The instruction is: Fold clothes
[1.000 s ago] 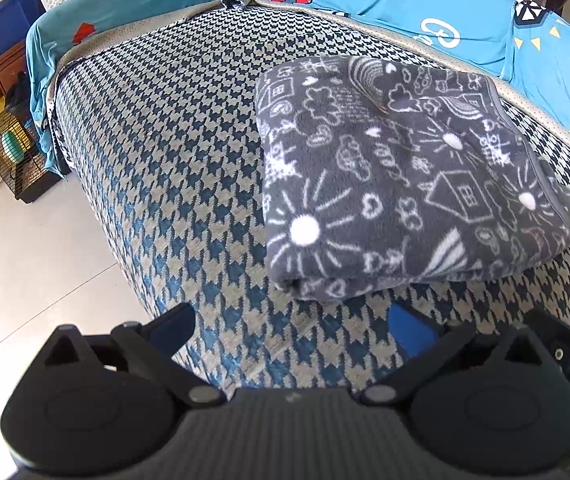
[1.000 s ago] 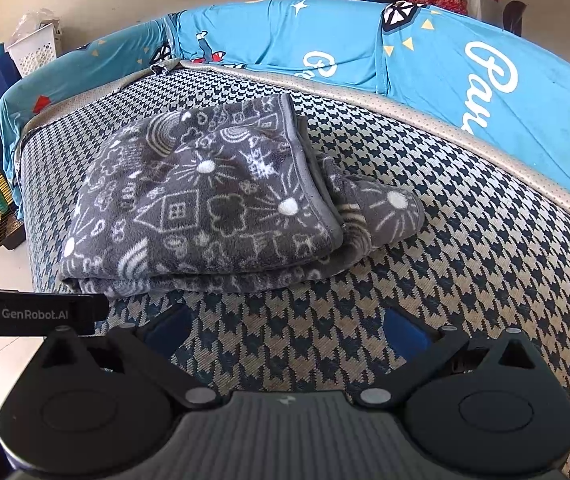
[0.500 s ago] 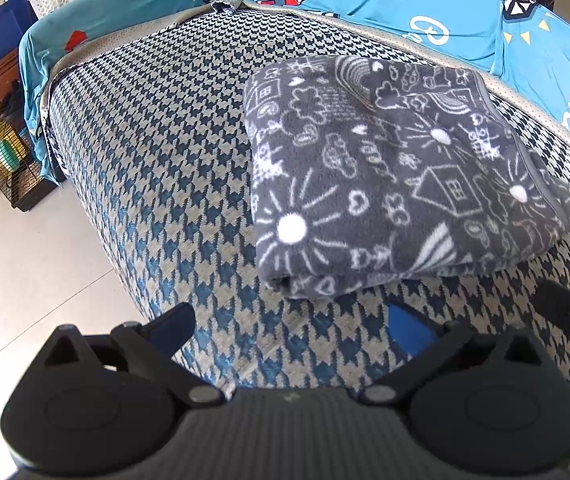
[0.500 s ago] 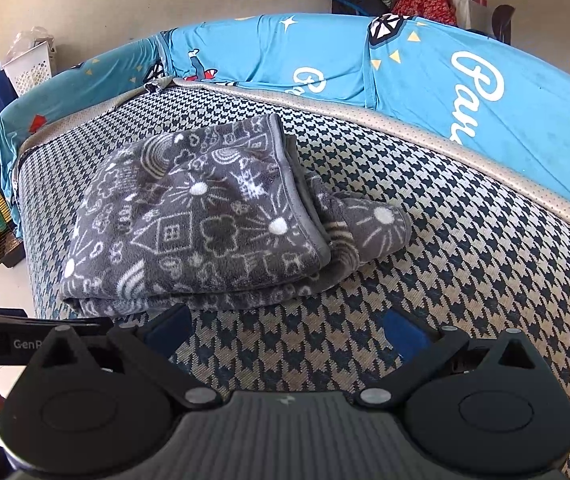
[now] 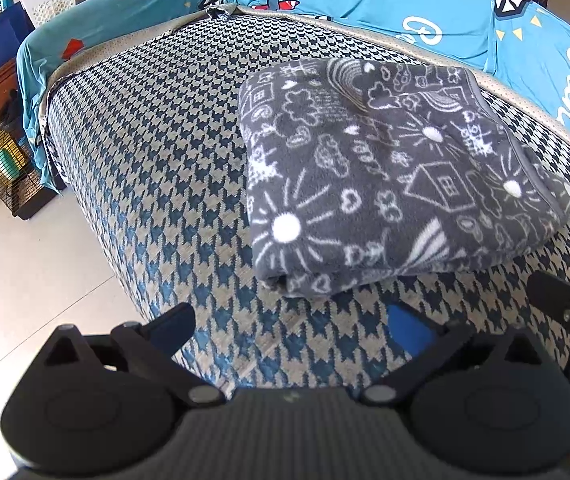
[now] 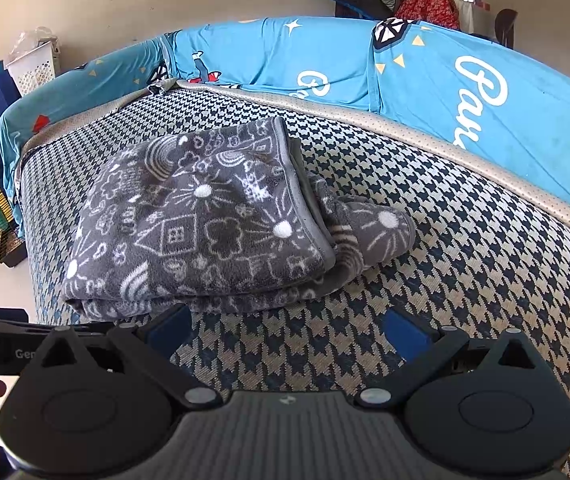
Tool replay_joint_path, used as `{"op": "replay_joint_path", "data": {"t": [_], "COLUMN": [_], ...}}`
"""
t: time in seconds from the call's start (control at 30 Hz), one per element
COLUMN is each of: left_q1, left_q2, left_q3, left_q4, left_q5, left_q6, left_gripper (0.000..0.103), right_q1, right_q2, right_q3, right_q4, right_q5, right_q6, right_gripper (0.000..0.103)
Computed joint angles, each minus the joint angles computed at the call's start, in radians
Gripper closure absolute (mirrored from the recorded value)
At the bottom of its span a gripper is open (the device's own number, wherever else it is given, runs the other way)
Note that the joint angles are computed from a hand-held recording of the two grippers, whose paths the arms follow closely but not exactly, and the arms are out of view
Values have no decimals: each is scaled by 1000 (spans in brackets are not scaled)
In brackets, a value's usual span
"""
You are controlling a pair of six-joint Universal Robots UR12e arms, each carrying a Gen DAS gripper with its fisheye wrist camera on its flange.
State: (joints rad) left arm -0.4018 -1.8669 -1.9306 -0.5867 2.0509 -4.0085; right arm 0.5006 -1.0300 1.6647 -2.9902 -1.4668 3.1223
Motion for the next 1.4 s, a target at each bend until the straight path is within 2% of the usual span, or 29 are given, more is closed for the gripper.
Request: {"op": "replay_joint_path", "data": {"t": [1.4], "left_q1": [-5], "left_q2": [7], "left_q3": [-8], "left_q4": [-6], "left_q5": [27], "left_q6": [11], "left_gripper": [0], "right_q1": [6], "right_q2": [7], "right_q3": [-4], "right_q4": [-20], "right_q5": [6], "right_q6": [-14], "right_gripper": [0]}}
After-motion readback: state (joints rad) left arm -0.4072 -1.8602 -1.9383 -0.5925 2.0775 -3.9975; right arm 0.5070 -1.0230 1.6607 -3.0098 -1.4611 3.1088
